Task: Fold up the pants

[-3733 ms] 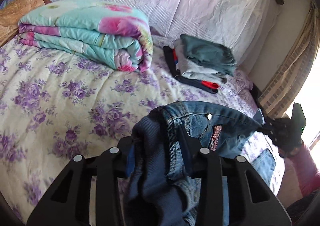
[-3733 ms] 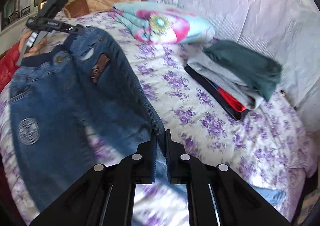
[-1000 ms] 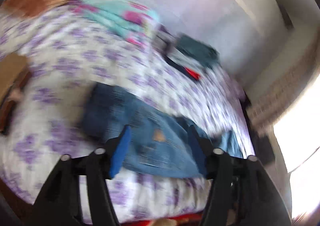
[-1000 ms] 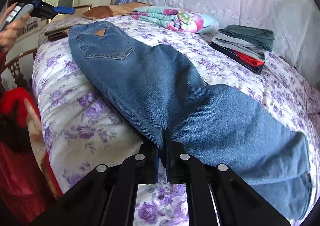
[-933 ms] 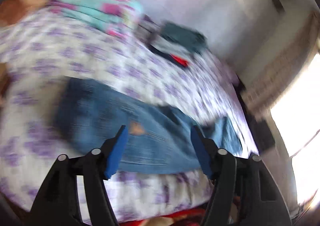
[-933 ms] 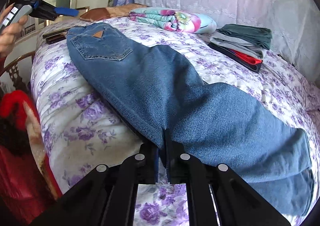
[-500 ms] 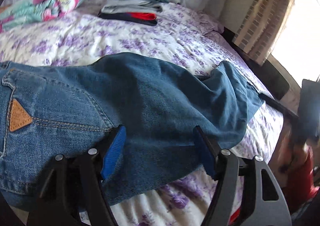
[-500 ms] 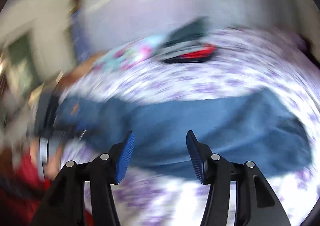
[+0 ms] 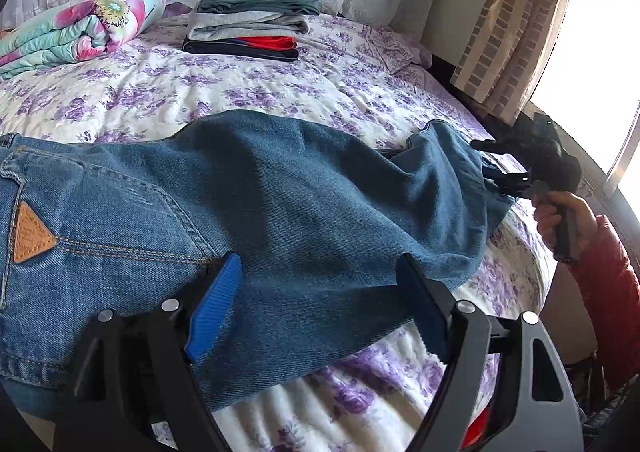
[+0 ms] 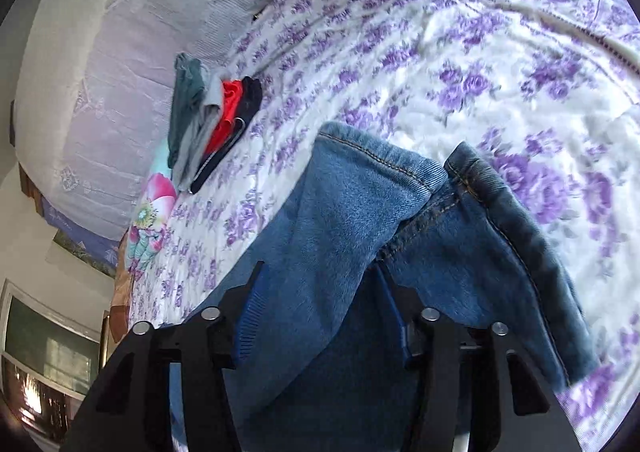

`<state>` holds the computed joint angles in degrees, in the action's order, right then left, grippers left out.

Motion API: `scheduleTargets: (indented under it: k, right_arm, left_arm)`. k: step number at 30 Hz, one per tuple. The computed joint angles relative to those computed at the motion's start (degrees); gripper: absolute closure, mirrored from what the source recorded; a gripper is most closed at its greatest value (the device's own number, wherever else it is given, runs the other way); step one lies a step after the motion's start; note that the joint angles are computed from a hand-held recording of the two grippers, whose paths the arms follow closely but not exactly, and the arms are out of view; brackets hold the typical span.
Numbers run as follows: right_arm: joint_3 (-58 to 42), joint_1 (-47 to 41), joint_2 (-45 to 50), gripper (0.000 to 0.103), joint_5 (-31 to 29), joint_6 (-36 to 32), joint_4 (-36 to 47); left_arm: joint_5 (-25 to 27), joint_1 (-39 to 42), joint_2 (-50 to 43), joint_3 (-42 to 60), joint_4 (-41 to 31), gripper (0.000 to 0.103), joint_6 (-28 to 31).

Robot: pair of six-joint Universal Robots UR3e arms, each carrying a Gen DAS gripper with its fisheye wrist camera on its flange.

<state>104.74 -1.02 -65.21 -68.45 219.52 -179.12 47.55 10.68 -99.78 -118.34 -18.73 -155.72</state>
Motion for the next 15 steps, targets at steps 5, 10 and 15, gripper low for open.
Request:
scheduleTargets:
  k: [5,10,15]
  right_arm:
    - [-6.24,3.21,1.43,0.096,-4.48,-2.36,2.55]
    - [3.23,5.23,-12.68,0.096,-8.29,-5.14,-4.96]
    - [25.90,0.34,-20.76,0.096,-7.87,-2.24,-12.43]
  left_arm:
    - [-0.12,0.13,0.06,-0.02,-0.18,0.026,0.11]
    - [-1.06,0.57,0.42,-0.47,-0.46,0.026,-0.02]
    - [-1.67,0.89,0.65,-1.02,-0.34,0.026,-0.07]
